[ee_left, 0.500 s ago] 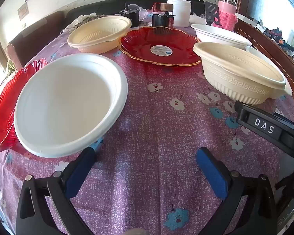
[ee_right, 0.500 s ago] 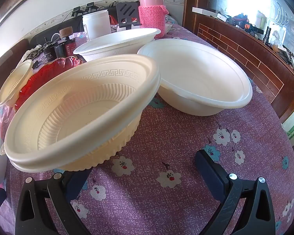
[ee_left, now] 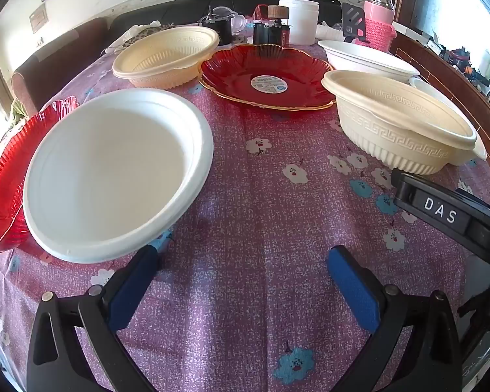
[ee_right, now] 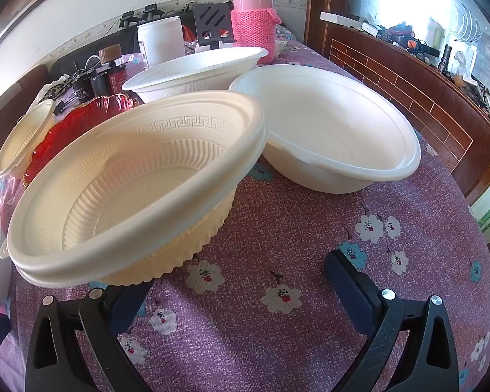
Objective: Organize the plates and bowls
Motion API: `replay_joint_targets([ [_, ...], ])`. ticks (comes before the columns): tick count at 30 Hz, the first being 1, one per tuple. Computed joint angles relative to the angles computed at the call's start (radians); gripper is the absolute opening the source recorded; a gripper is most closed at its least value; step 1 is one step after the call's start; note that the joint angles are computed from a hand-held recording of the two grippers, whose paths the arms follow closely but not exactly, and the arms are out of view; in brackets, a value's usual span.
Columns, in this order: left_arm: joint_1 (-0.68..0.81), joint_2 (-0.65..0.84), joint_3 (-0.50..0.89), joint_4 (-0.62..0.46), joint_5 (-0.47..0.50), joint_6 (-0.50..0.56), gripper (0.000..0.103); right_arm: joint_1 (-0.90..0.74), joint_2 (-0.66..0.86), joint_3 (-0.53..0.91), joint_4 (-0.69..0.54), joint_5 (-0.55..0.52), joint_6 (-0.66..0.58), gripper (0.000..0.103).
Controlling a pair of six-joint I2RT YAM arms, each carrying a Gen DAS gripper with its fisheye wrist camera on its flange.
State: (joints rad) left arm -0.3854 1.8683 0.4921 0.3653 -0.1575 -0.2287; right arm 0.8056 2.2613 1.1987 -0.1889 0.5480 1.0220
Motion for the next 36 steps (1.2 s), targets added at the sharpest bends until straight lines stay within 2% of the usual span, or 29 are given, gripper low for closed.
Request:
replay_joint_targets([
  [28,-0.002,0.006,0.0,0.004,-0.005,-0.009,0.103,0.0,0.0,0.001,0.0,0.0,0.0,0.102],
  [33,0.02,-0.001,-0.006,0.005,0.018,0.016,0.103,0.0,0.0,0.001,0.0,0.0,0.0,0.102],
  [34,0.026,-0.006,0.002,-0.021,0.035,0.035,0.103,0.0,0.0,0.001,0.0,0.0,0.0,0.102],
  [36,0.042,-0.031,0.041,-0.144,0.081,0.085,0.103,0.0,0.0,0.001,0.0,0.0,0.0,0.102],
])
